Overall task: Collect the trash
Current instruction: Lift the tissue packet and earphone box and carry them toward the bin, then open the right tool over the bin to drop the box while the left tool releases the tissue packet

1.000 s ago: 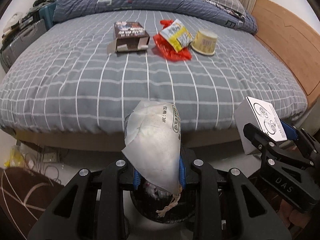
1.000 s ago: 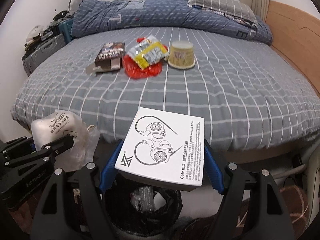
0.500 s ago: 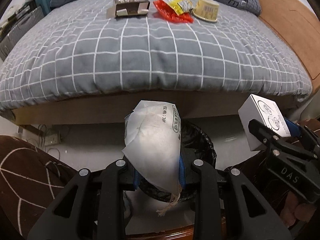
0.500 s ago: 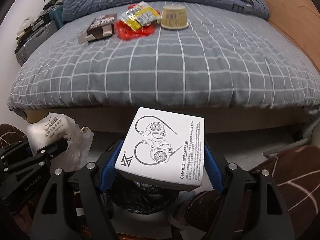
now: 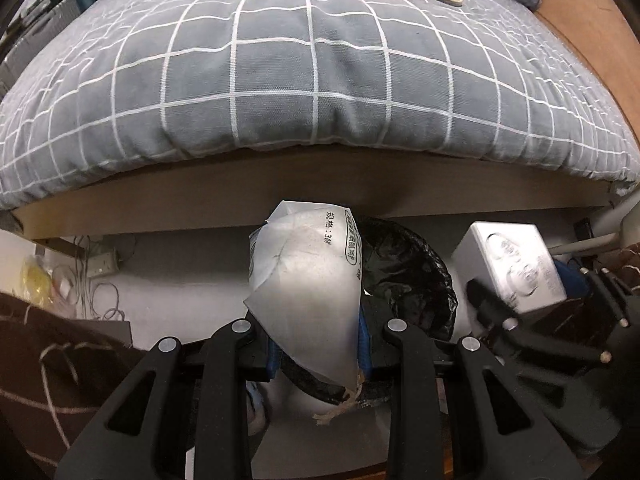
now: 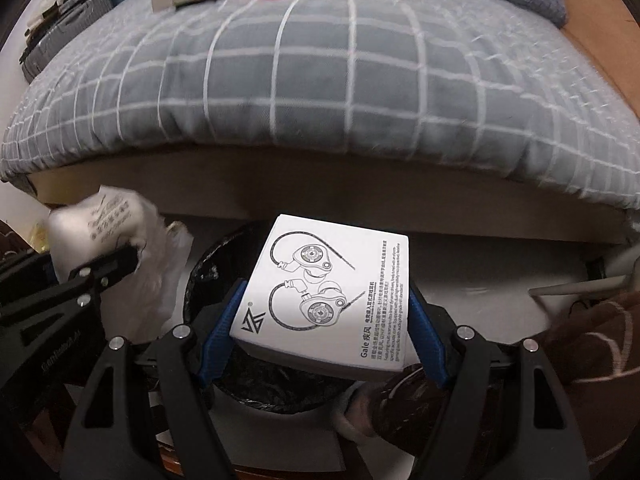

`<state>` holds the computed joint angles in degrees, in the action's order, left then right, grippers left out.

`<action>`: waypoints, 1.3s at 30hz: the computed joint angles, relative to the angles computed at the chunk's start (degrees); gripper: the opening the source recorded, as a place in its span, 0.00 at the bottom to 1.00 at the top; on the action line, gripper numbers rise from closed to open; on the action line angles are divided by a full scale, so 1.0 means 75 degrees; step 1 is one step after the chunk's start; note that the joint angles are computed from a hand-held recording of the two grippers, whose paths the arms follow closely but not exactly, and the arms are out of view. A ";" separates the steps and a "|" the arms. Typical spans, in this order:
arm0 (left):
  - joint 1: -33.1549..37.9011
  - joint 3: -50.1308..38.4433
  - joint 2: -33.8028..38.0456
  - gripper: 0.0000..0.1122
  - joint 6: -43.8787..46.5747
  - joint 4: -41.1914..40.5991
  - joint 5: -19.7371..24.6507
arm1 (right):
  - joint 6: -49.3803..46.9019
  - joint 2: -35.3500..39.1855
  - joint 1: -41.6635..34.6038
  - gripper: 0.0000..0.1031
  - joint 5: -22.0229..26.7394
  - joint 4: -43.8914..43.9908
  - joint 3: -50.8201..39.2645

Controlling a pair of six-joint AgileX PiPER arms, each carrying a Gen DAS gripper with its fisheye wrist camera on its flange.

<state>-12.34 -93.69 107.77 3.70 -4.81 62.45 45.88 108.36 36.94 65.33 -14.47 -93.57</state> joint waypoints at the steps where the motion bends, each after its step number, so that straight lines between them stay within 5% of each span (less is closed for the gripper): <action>1: 0.0024 -0.0100 0.0101 0.25 -0.0006 -0.0007 0.0048 | -0.0049 0.0076 -0.0007 0.70 0.0005 0.0013 -0.0046; 15: 0.0119 -0.0006 0.0882 0.25 0.0100 0.0022 -0.0226 | -0.0776 0.1147 -0.0427 0.70 -0.0123 0.0869 -0.0333; 29: 0.0418 -0.0753 0.1787 0.25 -0.0371 0.0130 0.0098 | -0.1290 0.2233 -0.0562 0.70 -0.0221 0.1501 -0.0992; 39: 0.0459 -0.0851 0.2107 0.25 -0.0393 0.0287 0.0278 | -0.1180 0.2875 -0.0316 0.71 0.0441 0.1228 -0.1975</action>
